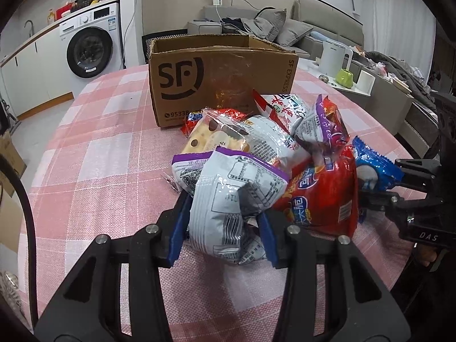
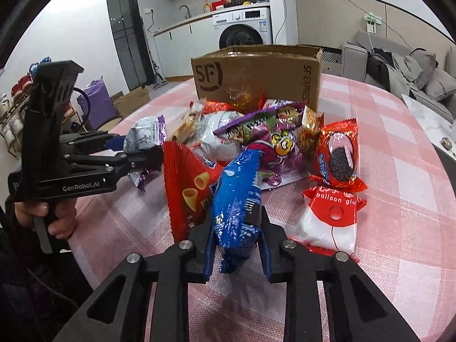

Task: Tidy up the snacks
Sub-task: 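Carry both packets into the SF box and open both tools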

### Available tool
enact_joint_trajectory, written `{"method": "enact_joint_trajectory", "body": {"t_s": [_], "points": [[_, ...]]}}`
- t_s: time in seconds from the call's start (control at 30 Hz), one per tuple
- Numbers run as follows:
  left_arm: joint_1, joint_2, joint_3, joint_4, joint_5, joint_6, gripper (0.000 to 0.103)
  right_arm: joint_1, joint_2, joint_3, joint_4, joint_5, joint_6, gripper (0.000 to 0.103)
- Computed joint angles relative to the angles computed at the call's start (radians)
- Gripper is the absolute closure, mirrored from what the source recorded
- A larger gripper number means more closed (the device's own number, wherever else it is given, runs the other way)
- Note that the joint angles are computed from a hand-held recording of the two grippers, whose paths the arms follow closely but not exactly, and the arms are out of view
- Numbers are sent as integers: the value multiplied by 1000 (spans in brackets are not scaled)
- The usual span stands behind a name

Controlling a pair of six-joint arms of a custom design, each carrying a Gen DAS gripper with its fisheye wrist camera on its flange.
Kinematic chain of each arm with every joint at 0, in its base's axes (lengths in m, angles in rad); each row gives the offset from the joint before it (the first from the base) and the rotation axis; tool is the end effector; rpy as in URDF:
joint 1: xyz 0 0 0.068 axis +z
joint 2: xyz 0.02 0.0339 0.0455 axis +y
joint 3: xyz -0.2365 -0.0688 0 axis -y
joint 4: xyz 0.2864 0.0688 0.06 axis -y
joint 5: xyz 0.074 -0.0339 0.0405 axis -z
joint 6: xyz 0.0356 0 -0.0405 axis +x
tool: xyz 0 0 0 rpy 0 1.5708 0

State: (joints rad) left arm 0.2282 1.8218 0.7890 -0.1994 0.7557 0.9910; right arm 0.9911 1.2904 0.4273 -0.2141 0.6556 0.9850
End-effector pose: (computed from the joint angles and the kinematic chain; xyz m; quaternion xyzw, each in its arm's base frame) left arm 0.3077 0.0464 0.0332 0.3987 0.8272 -0.2085 0.3366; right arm 0.1468 0.1845 0.0721 0.0759 0.9183 0.0213 0.3880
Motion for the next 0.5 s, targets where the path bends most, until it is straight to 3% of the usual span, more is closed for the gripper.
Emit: {"method": "enact_joint_trajectory", "body": {"t_s": [0.5], "points": [[58, -81, -8, -100, 103, 45, 61, 62, -201, -41, -143, 122, 65, 79]]}}
